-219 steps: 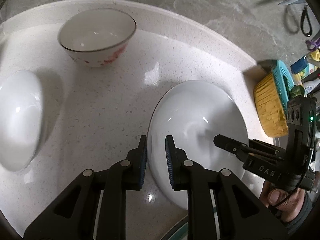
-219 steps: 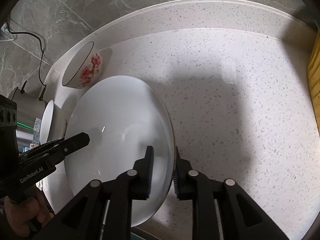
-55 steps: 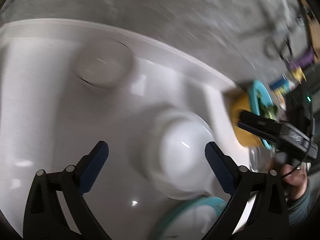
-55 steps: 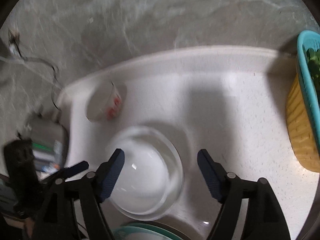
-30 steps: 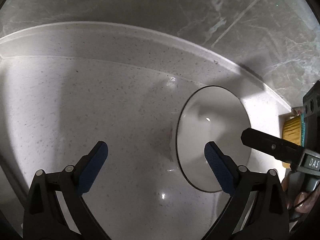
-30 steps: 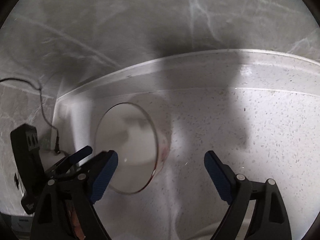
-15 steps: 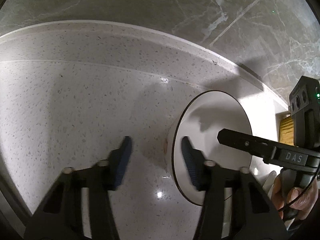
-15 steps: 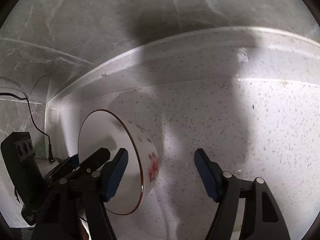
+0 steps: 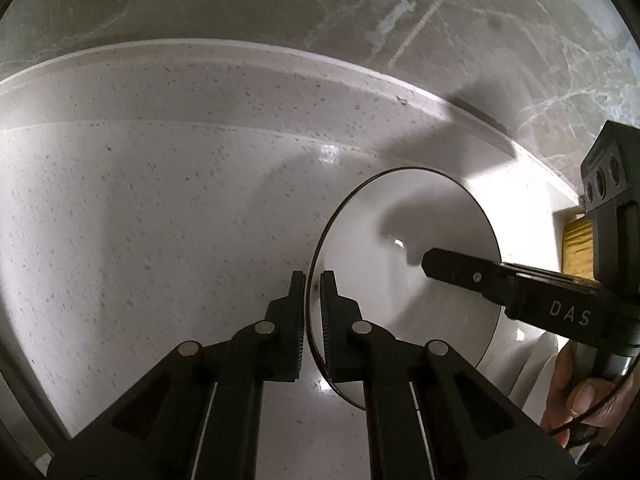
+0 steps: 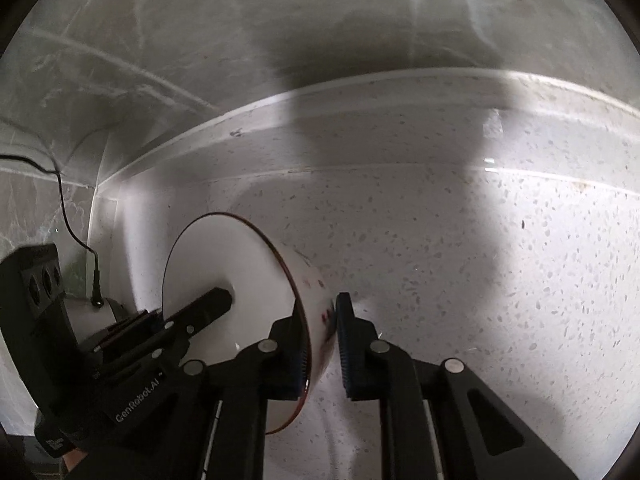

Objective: Organize plates and bowls
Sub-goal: 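Lift the red-floral bowl and carry it over the plate stack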

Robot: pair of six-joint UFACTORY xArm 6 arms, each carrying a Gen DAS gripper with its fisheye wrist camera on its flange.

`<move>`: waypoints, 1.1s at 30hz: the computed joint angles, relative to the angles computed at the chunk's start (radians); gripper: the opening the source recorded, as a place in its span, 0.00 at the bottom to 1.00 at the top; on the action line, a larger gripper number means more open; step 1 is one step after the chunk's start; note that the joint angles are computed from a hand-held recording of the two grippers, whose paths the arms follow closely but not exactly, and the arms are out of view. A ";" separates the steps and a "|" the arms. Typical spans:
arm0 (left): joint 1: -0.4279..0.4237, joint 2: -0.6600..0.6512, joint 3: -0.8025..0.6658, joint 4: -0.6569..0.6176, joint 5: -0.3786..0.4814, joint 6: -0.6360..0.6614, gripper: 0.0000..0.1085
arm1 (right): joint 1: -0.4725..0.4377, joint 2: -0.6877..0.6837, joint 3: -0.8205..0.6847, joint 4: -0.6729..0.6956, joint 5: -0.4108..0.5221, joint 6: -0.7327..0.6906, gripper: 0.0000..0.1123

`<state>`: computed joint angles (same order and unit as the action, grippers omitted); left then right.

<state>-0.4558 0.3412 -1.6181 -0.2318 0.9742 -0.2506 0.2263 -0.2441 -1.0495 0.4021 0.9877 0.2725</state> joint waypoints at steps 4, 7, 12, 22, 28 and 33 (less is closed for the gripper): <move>-0.015 -0.018 0.000 0.006 0.008 -0.018 0.05 | -0.002 -0.017 -0.007 -0.021 0.012 0.010 0.14; -0.037 -0.027 -0.021 0.023 0.023 -0.038 0.05 | -0.003 -0.042 -0.007 -0.025 0.022 0.015 0.14; -0.076 -0.057 -0.053 0.041 0.052 -0.056 0.05 | -0.026 -0.121 0.001 -0.034 0.064 0.011 0.14; -0.198 -0.113 -0.104 0.081 0.112 -0.084 0.06 | -0.109 -0.344 0.068 -0.057 0.172 -0.009 0.14; -0.282 -0.129 -0.115 0.103 0.136 -0.127 0.06 | -0.153 -0.453 0.112 -0.067 0.235 -0.016 0.15; -0.336 -0.188 -0.023 0.103 0.116 -0.149 0.07 | -0.180 -0.538 0.165 -0.064 0.283 -0.015 0.15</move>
